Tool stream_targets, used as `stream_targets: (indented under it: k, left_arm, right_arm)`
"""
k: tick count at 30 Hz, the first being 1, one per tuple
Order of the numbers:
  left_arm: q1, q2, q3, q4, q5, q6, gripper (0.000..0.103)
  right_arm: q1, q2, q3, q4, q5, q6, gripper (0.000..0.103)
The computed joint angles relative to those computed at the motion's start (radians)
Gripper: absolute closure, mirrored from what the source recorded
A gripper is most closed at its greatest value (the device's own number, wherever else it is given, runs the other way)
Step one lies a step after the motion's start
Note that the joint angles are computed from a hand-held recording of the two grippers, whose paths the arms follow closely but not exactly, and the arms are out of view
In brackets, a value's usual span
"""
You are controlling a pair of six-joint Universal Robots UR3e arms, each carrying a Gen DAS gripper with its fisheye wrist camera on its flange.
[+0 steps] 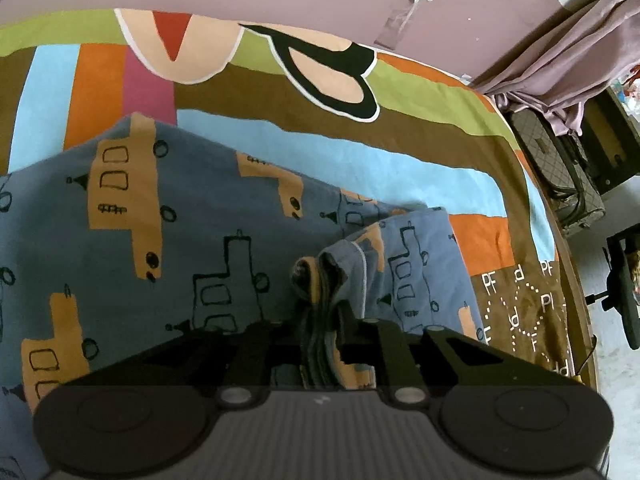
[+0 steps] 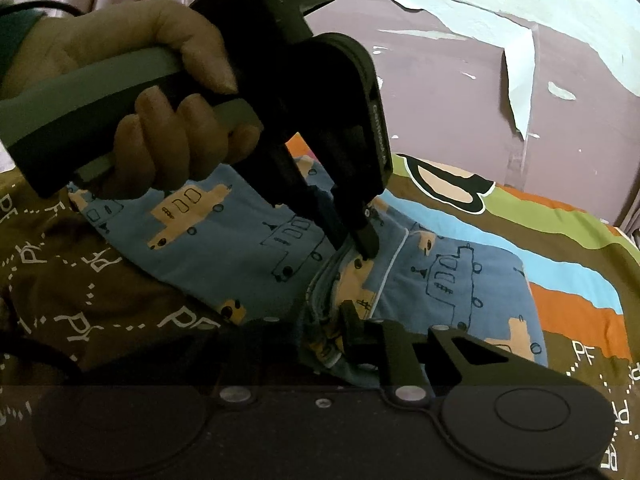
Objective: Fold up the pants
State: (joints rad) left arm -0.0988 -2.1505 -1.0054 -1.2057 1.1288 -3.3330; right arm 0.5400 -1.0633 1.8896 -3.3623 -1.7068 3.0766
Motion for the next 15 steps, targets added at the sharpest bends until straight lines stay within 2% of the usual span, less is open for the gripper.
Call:
stream_targets:
  k: [4, 8, 15]
  left_arm:
    - [0.003, 0.005, -0.025, 0.019, 0.0, -0.017, 0.084]
    - [-0.005, -0.001, -0.008, 0.014, 0.011, -0.02, 0.092]
    - [-0.002, 0.007, 0.001, -0.001, 0.006, -0.023, 0.093]
  right_arm:
    - [-0.003, 0.0, 0.0, 0.0, 0.005, 0.0, 0.085]
    - [-0.004, 0.0, 0.002, -0.004, 0.006, 0.003, 0.086]
    - [-0.015, -0.006, 0.019, -0.023, 0.027, 0.018, 0.088]
